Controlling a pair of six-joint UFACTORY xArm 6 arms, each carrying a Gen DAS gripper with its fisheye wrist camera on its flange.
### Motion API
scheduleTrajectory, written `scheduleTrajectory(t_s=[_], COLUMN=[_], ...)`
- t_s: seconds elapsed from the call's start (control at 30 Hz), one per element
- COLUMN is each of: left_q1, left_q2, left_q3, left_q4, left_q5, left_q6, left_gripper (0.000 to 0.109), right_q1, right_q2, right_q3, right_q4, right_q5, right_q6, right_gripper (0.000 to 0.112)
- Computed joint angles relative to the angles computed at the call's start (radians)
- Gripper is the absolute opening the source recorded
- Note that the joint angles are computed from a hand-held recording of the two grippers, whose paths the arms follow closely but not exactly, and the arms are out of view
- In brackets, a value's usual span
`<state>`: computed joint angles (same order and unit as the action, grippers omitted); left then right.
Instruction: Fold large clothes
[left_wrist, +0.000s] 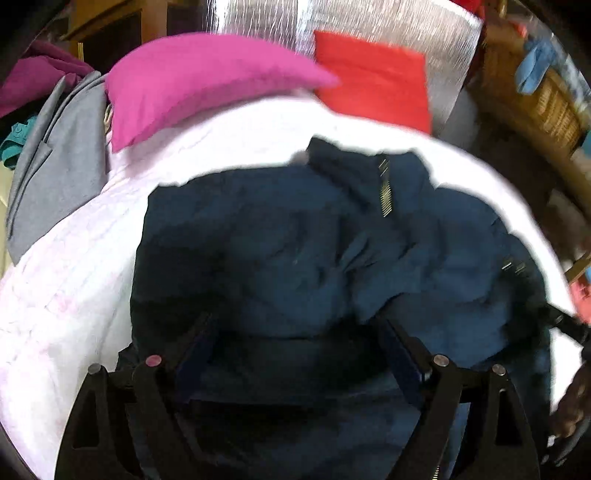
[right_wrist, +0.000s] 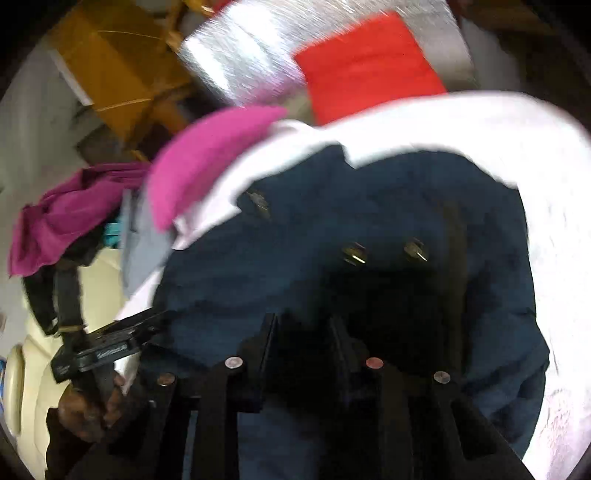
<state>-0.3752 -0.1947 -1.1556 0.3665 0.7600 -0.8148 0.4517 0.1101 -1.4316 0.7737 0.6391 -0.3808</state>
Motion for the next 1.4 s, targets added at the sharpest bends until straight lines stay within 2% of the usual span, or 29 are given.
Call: scheduleTrajectory(t_s=[0.07,0.13,0.2,0.3,0.37,0.43,0.47,0.53,0.7,0.8,0.93,1.03,1.13,1.23,1.4], left_q1=[0.003,0.004,0.004,-0.014,-0.019,-0.030,-0.036,-0.050,-0.099,-0.155,-0.248,-0.309,-0.313,-0.338,-0.326], left_q2=[-0.002,0.045,0.062,0.068,0.033,-0.020,-0.046,-0.106,-0.338,-0.514,-0.683,-0.759,-0.809,-0.839,-0.833], left_q3=[0.003,-0.030,-0.027,-0.064,-0.036,0.002,0.020,0.065,0.241,0.355,0.440,0.460,0.490,0.509,0.537], left_q4=[-0.001,-0.033,-0.030,-0.008,-0.007,-0.015,-0.011,0.017,0.080,0.057,0.054,0.041,-0.058,-0.097,-0.201], left_q5=[-0.013,0.053,0.052,0.109,0.082,0.074,0.077,0.088,0.163,0.248,0.363,0.476,0.503,0.550,0.607], left_q6=[0.002,0.036,0.051,0.042,0.034,0.029,0.025,0.007,-0.103,-0.177,-0.256,-0.325,-0.337,-0.377,-0.374], left_gripper=[0.087,0.088,0.089,0.089,0.089,0.089,0.089,0.089,0.089,0.089,0.089,0.089,0.089,0.089,0.089], right_q1=[0.012,0.010,0.009,0.007,-0.007,-0.016,-0.026,-0.047,-0.112,-0.148,-0.188,-0.212,-0.237,-0.267,-0.307], right_q2=[0.012,0.064,0.081,0.050,0.018,-0.029,-0.060,-0.122,-0.264,-0.361,-0.512,-0.614,-0.698,-0.780,-0.889], right_q3=[-0.003,-0.038,-0.046,-0.035,-0.015,0.033,0.065,0.125,0.254,0.351,0.515,0.620,0.690,0.743,0.794], right_q4=[-0.050,-0.136,-0.128,-0.126,-0.094,-0.072,-0.054,-0.016,0.086,0.149,0.255,0.286,0.278,0.252,0.119], right_q5=[0.010,0.062,0.062,0.077,0.089,0.080,0.075,0.071,0.099,0.123,0.150,0.198,0.259,0.328,0.417], right_q6=[0.035,0.130,0.121,0.115,0.091,0.071,0.058,0.028,-0.068,-0.094,-0.125,-0.116,-0.079,-0.040,0.056], right_gripper=[0.032,0.030,0.030,0.029,0.031,0.039,0.050,0.063,0.064,0.064,0.066,0.066,0.066,0.067,0.070])
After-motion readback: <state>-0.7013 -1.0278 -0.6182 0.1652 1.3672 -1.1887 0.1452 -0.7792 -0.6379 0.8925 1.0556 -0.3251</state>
